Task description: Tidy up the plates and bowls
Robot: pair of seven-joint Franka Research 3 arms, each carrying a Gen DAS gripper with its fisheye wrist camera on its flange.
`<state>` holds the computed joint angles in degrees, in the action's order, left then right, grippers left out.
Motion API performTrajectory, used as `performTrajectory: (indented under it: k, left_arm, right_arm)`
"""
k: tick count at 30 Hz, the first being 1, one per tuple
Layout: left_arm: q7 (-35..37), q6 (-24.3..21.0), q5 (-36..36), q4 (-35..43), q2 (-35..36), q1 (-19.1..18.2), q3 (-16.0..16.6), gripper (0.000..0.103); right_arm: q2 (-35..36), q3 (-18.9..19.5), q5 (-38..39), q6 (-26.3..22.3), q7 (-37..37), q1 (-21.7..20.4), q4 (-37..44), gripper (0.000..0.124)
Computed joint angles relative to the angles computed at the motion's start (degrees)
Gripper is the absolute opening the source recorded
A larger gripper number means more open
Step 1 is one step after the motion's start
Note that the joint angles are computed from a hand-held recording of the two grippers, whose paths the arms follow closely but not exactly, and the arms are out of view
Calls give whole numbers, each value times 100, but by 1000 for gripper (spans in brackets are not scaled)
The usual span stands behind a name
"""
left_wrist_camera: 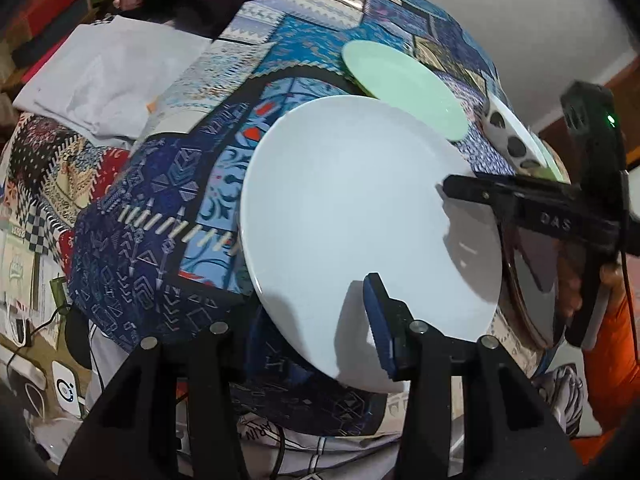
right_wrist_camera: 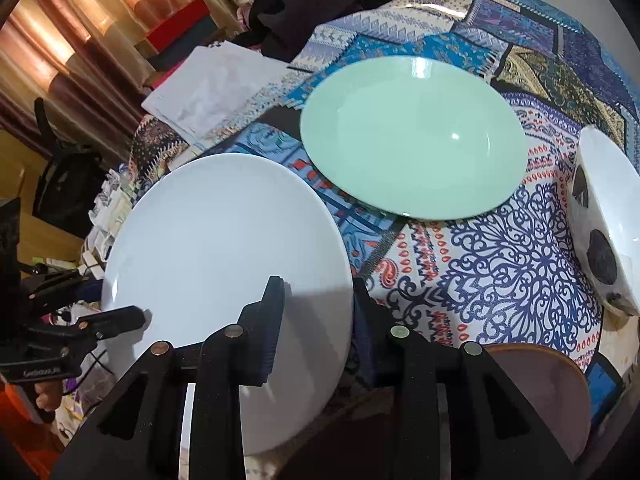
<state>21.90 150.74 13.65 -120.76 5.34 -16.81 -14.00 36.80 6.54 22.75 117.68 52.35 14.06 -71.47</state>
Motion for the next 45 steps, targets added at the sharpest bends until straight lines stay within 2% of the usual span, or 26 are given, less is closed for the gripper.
performTrajectory:
  k: [8, 23, 35, 45]
  left_arm:
    - [-612, -3, 672, -55, -243, 26, 78, 45]
    - [-950, -110, 1610, 474, -188, 8, 51, 45]
    - [-699, -94, 1692, 1105, 225, -190, 46, 44]
    - [-149, -117, 1400, 1720, 718, -395, 40, 44]
  right_arm:
    - [-250, 42, 178, 265, -78, -36, -291, 29]
    - [-860, 28, 649, 784, -146, -246, -880, 28]
    - [-1335, -95, 848, 1065, -191, -450, -1424, 28]
    - [-1720, -222, 1010, 1289, -181, -642, -1937, 29]
